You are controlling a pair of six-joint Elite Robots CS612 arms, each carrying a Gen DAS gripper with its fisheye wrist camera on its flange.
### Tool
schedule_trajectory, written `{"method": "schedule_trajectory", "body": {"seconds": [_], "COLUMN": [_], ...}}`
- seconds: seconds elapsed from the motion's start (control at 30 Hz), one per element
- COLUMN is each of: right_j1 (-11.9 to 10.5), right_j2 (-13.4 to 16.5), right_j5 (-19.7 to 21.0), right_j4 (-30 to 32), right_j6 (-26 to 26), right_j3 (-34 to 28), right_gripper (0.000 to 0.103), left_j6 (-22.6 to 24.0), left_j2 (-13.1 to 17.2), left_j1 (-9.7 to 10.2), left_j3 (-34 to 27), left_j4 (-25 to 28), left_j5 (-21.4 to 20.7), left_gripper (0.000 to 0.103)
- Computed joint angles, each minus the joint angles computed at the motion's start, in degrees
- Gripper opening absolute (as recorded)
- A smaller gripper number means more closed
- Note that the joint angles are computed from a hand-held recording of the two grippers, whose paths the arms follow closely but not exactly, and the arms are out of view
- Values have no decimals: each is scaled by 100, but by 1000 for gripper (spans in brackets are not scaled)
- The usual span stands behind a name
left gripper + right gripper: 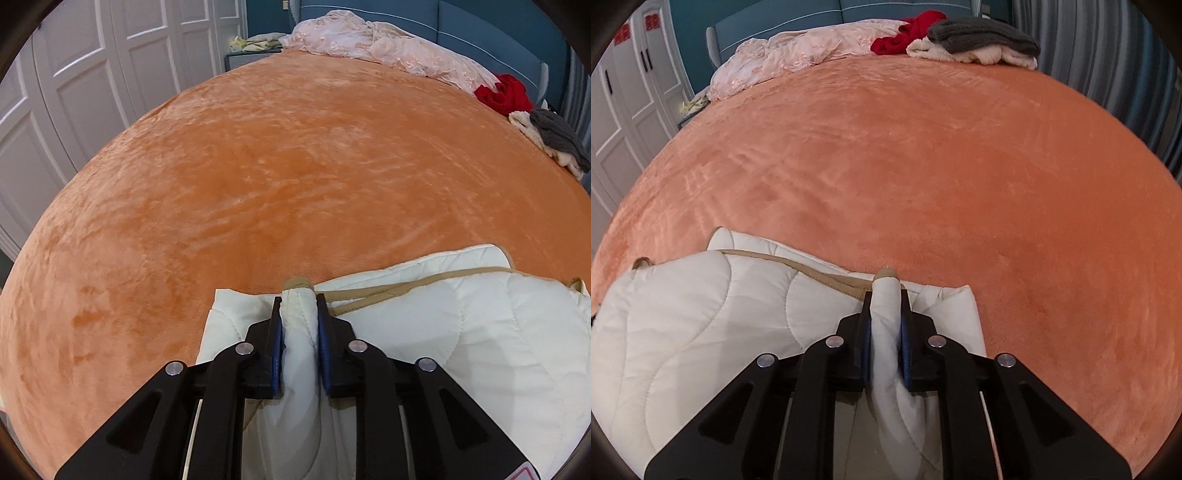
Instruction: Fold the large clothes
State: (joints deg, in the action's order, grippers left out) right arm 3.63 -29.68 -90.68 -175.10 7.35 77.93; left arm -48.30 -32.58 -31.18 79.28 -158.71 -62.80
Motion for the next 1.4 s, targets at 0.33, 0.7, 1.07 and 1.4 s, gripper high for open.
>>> {"method": "schedule_trajectory", "body": {"seconds": [0.33, 0.7, 1.07, 1.4], "right_j1": [34, 364, 534, 577], "right_j2": [-469, -538, -162, 99], "right_j5": [-460, 1643, 1511, 1390], "right_j4": [-956, -409, 403, 382], "right_j6": [-12, -399, -583, -574], "right_j3": [552, 405, -8, -210], "right_gripper": [42, 19, 11, 11], "left_j6": [-335, 909, 737, 1002], "left_j2": [-576, -418, 241, 434], "left_j1": [-84, -390, -537, -592], "left_j3": [641, 22, -747, -840], "left_j4": [-497, -1237, -230, -294], "left_j5": [575, -707, -1072, -610], "left_gripper": [52, 49, 29, 29]}}
